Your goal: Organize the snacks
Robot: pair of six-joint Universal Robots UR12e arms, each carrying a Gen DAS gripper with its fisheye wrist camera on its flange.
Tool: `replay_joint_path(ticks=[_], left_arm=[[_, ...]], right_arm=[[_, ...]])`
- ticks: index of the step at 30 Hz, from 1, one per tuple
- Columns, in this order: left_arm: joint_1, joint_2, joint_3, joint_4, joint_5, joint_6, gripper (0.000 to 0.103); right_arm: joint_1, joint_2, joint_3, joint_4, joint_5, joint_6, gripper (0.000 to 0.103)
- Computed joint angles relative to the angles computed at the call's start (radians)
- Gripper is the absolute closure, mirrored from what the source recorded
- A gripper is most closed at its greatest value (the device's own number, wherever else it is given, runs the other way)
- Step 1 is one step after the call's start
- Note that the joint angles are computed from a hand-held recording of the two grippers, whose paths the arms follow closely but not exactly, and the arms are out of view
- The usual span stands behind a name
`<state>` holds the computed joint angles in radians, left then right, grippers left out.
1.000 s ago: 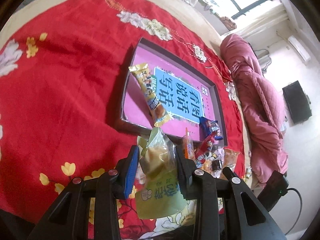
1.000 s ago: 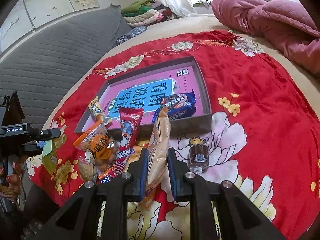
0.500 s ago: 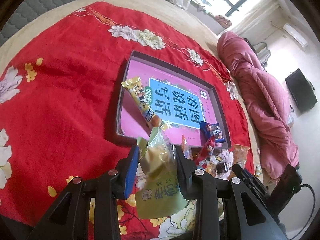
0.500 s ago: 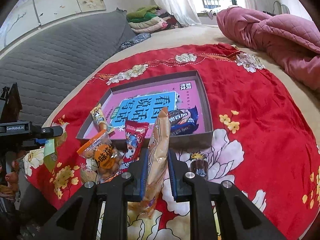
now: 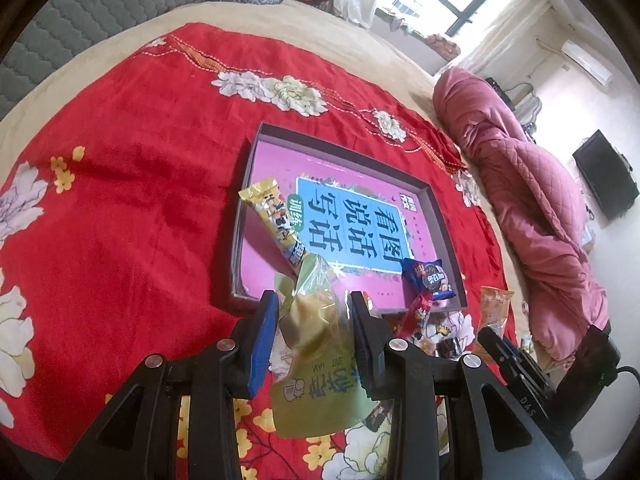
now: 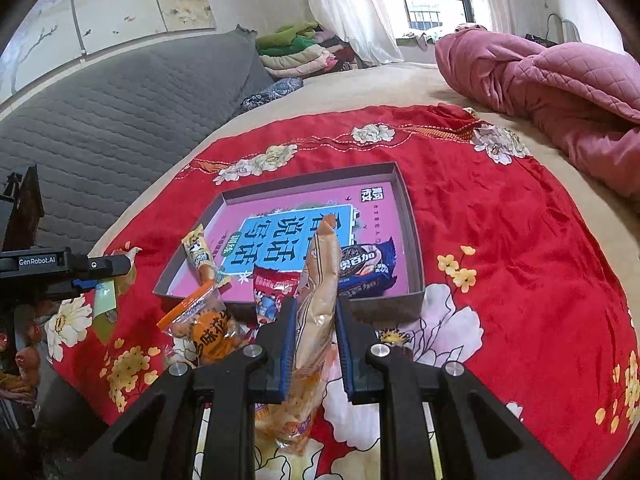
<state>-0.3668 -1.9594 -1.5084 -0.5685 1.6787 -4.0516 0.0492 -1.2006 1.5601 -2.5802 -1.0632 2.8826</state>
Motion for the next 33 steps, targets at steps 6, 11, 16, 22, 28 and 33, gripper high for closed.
replay_joint_path(ticks=[6,11,16,22,28,33], left_arm=[[-0.001,-0.007,0.014,-0.014,0.021,0.011,0.066],[0.001,-0.013,0.022,-0.030,0.041,0.012,0.066],[0.004,-0.020,0.031,-0.041,0.062,0.016,0.066],[0.005,-0.037,0.052,-0.045,0.087,0.032,0.066],[0.010,-0.059,0.074,-0.052,0.101,0.049,0.066],[0.012,-0.076,0.090,-0.067,0.109,0.057,0.066]], right_arm=[[-0.001,0.005,-0.009,-0.015,-0.002,0.014,0.084],[0.001,0.011,-0.018,-0.023,-0.002,0.022,0.084],[0.003,0.018,-0.027,-0.031,0.000,0.030,0.084],[0.006,0.030,-0.044,-0.043,-0.001,0.043,0.084],[0.008,0.038,-0.054,-0.044,0.001,0.050,0.084],[0.010,0.042,-0.058,-0.037,-0.006,0.055,0.084]])
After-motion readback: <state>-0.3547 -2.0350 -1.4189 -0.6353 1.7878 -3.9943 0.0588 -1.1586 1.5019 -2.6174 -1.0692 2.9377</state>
